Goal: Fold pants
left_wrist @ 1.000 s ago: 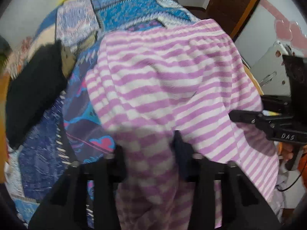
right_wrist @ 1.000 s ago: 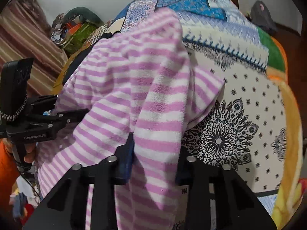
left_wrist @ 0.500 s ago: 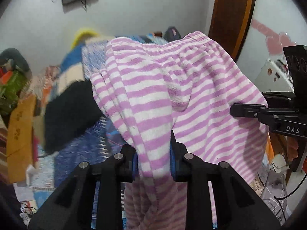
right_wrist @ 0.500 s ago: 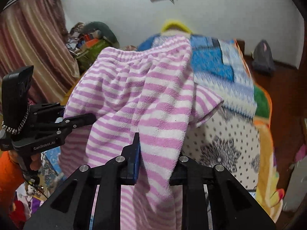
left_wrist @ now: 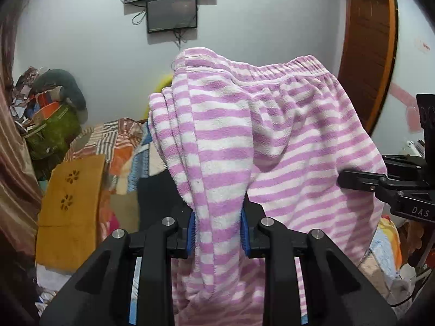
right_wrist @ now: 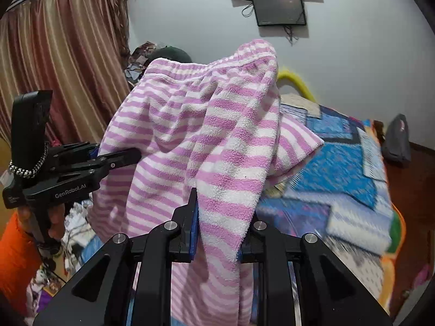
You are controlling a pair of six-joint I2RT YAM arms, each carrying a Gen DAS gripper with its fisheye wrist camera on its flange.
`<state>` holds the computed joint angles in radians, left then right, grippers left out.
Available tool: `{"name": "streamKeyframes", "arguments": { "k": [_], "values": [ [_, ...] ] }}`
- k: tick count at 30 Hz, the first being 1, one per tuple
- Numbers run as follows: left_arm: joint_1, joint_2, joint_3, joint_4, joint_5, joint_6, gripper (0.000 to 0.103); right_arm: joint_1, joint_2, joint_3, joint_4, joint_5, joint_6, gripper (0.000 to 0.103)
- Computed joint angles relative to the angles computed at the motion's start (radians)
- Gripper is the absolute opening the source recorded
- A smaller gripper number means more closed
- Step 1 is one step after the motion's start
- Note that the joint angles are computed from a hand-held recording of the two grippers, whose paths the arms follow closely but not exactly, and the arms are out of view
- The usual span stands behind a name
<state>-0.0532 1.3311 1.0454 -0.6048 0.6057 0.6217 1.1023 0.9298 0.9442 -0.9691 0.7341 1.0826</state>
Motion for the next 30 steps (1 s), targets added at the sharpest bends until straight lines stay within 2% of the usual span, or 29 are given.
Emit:
{"name": "streamKeyframes", "arguments": {
  "k": [1, 3, 5, 10, 13, 17, 19, 21, 23, 26, 28, 30],
  "values": [
    [0.002, 0.069, 0.035, 0.028, -0.009, -0.008, 0.026, -0.105, 0.009, -0.033, 0.119, -0.07, -0.113, 0.018],
    [0.0, 0.179, 0.104, 0.049, -0.035, -0.023, 0.026, -0.25, 0.059, -0.064, 0.276, -0.175, -0.259, 0.018],
    [-0.004, 0.316, 0.193, 0.074, -0.051, -0.041, 0.026, -0.353, 0.131, -0.076, 0.392, -0.248, -0.353, 0.018],
    [-0.042, 0.639, 0.438, 0.136, -0.113, -0.099, 0.026, -0.612, 0.374, -0.094, 0.697, -0.459, -0.517, 0.018],
    [-0.089, 0.867, 0.67, 0.106, -0.169, -0.127, 0.026, -0.723, 0.584, -0.041, 0.826, -0.502, -0.59, 0.018],
    [-0.116, 1.137, 0.942, 0.073, -0.262, -0.156, 0.028, -0.821, 0.861, 0.124, 0.818, -0.509, -0.673, 0.02],
    [-0.123, 1.226, 1.016, 0.079, -0.36, -0.158, 0.027, -0.842, 0.928, 0.159, 0.766, -0.495, -0.709, 0.02],
    [-0.104, 1.243, 1.016, 0.104, -0.362, -0.147, 0.031, -0.849, 0.954, 0.173, 0.706, -0.458, -0.751, 0.02],
    [-0.07, 1.206, 0.964, 0.138, -0.304, -0.142, 0.032, -0.862, 0.91, 0.103, 0.719, -0.438, -0.787, 0.026],
    [-0.041, 1.125, 0.86, 0.229, -0.381, -0.133, 0.032, -0.855, 0.81, 0.015, 0.682, -0.401, -0.765, 0.028],
    [-0.009, 1.092, 0.85, 0.191, -0.387, -0.127, 0.032, -0.84, 0.713, -0.05, 0.65, -0.403, -0.739, 0.028],
    [0.027, 0.991, 0.741, 0.199, -0.346, -0.109, 0.032, -0.807, 0.581, -0.115, 0.607, -0.413, -0.71, 0.028]
  ]
}}
